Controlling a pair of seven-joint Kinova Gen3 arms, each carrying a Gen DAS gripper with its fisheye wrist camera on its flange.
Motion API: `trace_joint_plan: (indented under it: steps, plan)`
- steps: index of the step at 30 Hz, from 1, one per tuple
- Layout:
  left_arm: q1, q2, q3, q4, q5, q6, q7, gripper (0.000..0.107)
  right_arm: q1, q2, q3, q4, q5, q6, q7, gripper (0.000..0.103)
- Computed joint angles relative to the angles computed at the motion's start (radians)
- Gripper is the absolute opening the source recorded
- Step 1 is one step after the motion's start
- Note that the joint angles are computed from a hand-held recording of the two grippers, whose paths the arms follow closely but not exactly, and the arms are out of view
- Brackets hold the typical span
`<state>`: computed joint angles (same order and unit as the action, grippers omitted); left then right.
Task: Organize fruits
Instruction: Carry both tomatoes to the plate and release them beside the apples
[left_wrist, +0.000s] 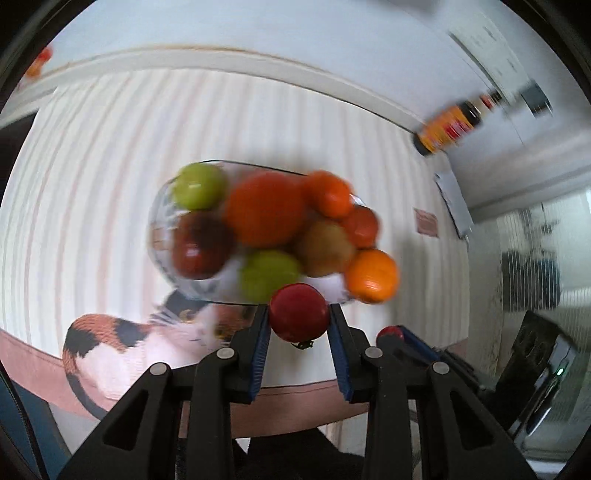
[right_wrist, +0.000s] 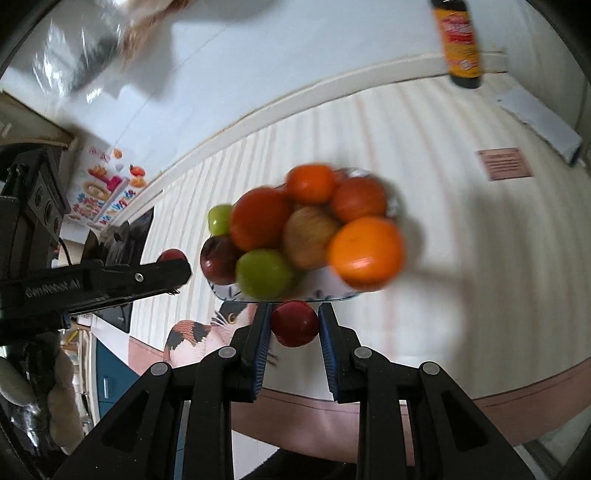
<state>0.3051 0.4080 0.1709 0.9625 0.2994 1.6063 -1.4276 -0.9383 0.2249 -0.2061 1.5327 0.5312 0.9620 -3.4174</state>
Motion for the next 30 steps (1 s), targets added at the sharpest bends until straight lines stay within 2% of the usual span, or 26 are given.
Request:
trace_joint_plan:
  steps: [4, 11, 17, 25, 30]
  plan:
    - [-0.088, 0.016, -0.009, 0.049, 0.076, -0.017, -0.017, 0.028, -0.010, 0.088, 0.020, -0.054, -0.015, -0.047, -0.014, 0.028]
    - [-0.185, 0.052, -0.016, 0.040, 0.128, -0.006, -0.068, 0.028, -0.055, 0.195, 0.107, -0.103, -0.032, -0.181, -0.084, 0.028]
    - [-0.233, 0.140, -0.008, -0.029, 0.160, 0.021, -0.092, 0.028, -0.104, 0.299, 0.166, -0.231, -0.029, -0.117, -0.089, 0.028]
    - [-0.219, 0.268, 0.008, -0.152, 0.141, 0.093, -0.123, 0.028, -0.138, 0.410, 0.212, -0.405, -0.044, 0.006, -0.061, 0.028]
    - [-0.213, 0.297, 0.005, -0.172, 0.125, 0.106, -0.139, 0.029, -0.138, 0.468, 0.224, -0.511, -0.066, 0.078, -0.013, 0.028]
